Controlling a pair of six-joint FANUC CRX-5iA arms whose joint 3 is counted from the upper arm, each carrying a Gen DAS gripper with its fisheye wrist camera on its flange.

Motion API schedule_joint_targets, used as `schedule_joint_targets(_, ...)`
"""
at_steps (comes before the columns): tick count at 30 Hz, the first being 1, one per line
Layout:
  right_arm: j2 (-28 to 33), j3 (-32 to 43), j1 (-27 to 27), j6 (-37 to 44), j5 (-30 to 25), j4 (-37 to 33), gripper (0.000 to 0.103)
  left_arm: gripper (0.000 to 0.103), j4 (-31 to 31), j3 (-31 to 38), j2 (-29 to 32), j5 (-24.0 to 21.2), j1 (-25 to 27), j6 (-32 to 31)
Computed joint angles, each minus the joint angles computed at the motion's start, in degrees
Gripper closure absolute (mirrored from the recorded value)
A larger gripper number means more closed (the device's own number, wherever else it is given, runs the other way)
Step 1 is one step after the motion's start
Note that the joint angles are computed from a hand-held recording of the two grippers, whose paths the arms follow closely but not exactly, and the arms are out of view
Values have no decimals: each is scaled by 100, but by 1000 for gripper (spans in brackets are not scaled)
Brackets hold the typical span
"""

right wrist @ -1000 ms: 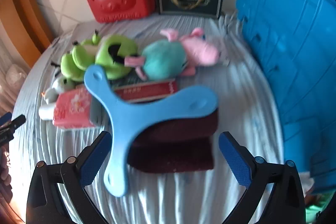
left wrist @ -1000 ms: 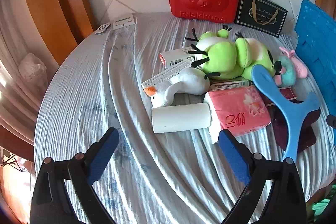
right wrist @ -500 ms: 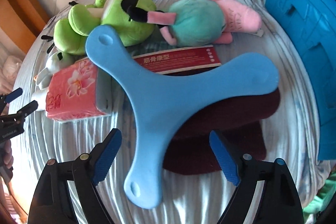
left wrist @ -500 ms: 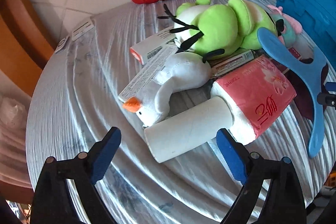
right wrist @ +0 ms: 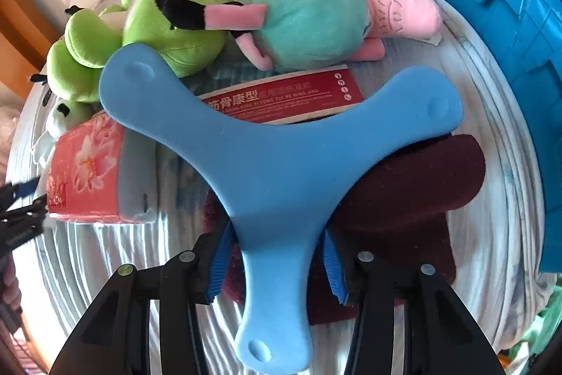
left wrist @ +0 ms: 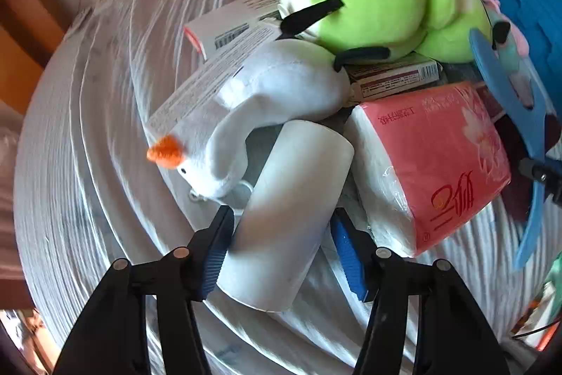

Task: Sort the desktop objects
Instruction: 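Grasp the second white paper roll with the left tool while the right tool grasps the blue three-armed piece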

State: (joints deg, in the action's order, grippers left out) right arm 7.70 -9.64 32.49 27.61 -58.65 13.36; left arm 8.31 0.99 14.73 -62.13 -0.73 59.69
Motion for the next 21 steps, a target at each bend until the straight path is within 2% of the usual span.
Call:
schedule_joint_targets(5,171,116,24,9,-91,153,50,47,219,-77,18,-42,87,199)
schedule_joint_targets(8,266,148,37,-29,-108,277,49,48,87,-81,61,12,1,445)
schedule_joint_targets(10,237,108,69,-98,-123,399,57,49,43,-201,-57,131,-23,625)
schedule_joint_targets(16,-388,-350,259,-488,97,916,58,57,315,-797,-749,438,146,626)
schedule_joint_targets(21,-728,-509,418,-738,186,1438,59,57,532,-1150,-1298,688,308,470)
